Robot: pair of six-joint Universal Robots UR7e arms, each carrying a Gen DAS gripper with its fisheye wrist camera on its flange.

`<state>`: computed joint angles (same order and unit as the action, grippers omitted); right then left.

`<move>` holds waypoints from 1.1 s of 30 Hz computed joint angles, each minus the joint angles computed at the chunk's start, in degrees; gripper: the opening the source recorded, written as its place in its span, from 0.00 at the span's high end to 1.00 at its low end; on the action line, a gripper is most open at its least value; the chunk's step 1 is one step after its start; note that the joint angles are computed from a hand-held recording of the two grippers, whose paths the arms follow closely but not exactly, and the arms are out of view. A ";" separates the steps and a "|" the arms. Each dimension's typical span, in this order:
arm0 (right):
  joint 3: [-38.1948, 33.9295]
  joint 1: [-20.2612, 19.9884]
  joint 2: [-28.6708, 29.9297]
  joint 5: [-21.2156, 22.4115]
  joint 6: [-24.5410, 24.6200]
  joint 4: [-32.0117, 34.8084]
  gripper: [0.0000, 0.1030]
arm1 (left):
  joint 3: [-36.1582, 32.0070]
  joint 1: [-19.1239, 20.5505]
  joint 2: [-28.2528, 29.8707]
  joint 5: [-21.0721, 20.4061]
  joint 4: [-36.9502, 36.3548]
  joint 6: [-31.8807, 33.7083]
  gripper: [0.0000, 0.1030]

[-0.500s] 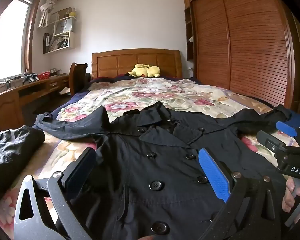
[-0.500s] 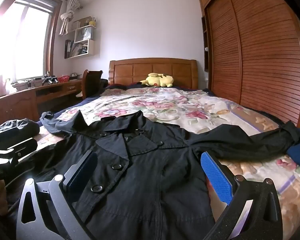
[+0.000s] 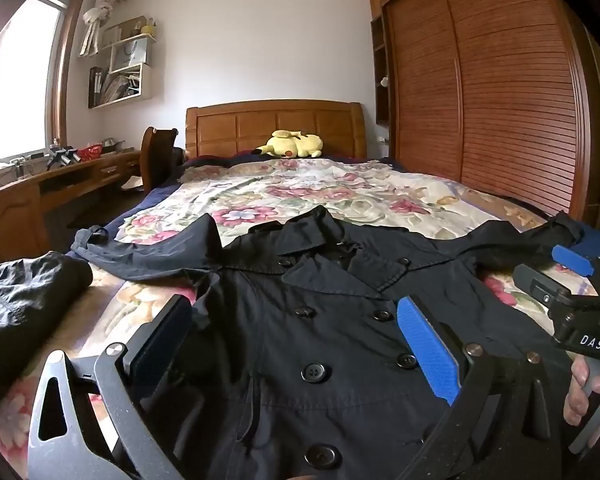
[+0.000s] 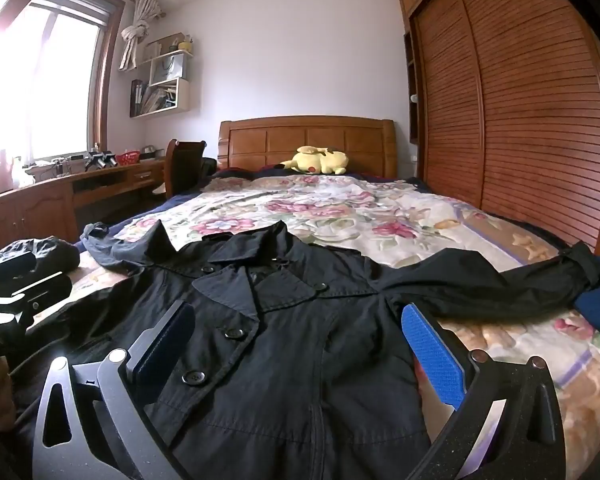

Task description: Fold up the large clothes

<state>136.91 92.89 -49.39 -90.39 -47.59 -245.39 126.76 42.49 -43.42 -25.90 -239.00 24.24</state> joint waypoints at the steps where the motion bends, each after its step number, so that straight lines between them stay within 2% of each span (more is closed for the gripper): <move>1: -0.15 -0.31 0.12 0.28 -0.09 0.02 0.00 | 0.30 -0.50 0.03 0.38 0.09 -0.47 0.00; 33: -0.27 -0.41 0.26 0.83 0.16 -0.62 0.00 | -0.09 -0.81 -1.01 0.75 -1.15 1.49 0.00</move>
<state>136.64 92.47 -49.13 -89.56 -47.43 -246.01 126.67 41.68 -44.43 -25.15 -240.15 25.73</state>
